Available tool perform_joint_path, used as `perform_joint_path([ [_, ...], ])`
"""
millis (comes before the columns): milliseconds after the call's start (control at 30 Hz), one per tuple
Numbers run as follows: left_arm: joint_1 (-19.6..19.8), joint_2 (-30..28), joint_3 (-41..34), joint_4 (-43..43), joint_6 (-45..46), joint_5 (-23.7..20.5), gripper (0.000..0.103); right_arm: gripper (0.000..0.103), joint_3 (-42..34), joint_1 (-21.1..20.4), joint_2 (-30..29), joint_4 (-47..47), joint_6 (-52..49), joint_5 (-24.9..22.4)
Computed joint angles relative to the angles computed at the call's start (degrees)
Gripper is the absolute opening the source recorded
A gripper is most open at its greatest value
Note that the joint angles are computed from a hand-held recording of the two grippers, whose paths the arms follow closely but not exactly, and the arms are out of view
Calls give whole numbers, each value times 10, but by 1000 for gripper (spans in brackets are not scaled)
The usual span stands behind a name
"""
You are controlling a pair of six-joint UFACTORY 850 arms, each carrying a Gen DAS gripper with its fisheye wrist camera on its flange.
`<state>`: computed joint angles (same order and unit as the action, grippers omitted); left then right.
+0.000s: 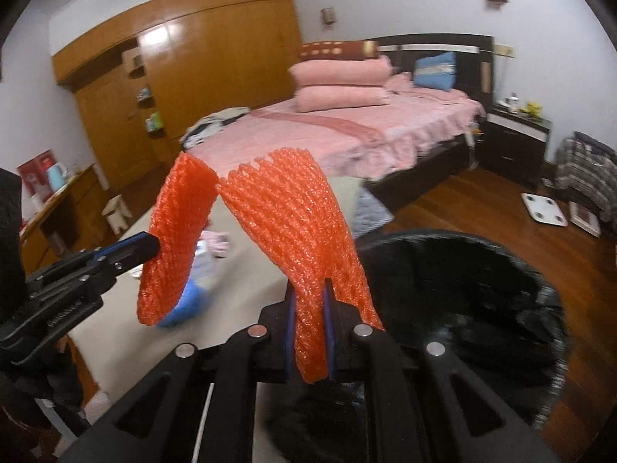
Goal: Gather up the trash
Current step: 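Carry both orange nets over the bin and open both tools to drop them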
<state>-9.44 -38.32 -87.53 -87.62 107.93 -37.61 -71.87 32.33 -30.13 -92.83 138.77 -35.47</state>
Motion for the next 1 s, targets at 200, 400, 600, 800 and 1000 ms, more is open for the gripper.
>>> perform_joint_path([
  [200,-39,-12,-8,25,-8,-22,9,13,59,-5,34,31,13,-25],
  [400,-72,-26,-21,50,-28,-43,10,13,105,-13,54,41,45,-39],
  [600,-83,-42,-35,74,-58,-58,50,47,134,-16,61,57,63,-47],
  [800,-65,-34,-26,54,-43,-44,70,84,134,-13,60,52,74,-65],
  [1000,-29,-22,-19,8,-15,-12,88,97,107,-1,49,38,74,-85],
])
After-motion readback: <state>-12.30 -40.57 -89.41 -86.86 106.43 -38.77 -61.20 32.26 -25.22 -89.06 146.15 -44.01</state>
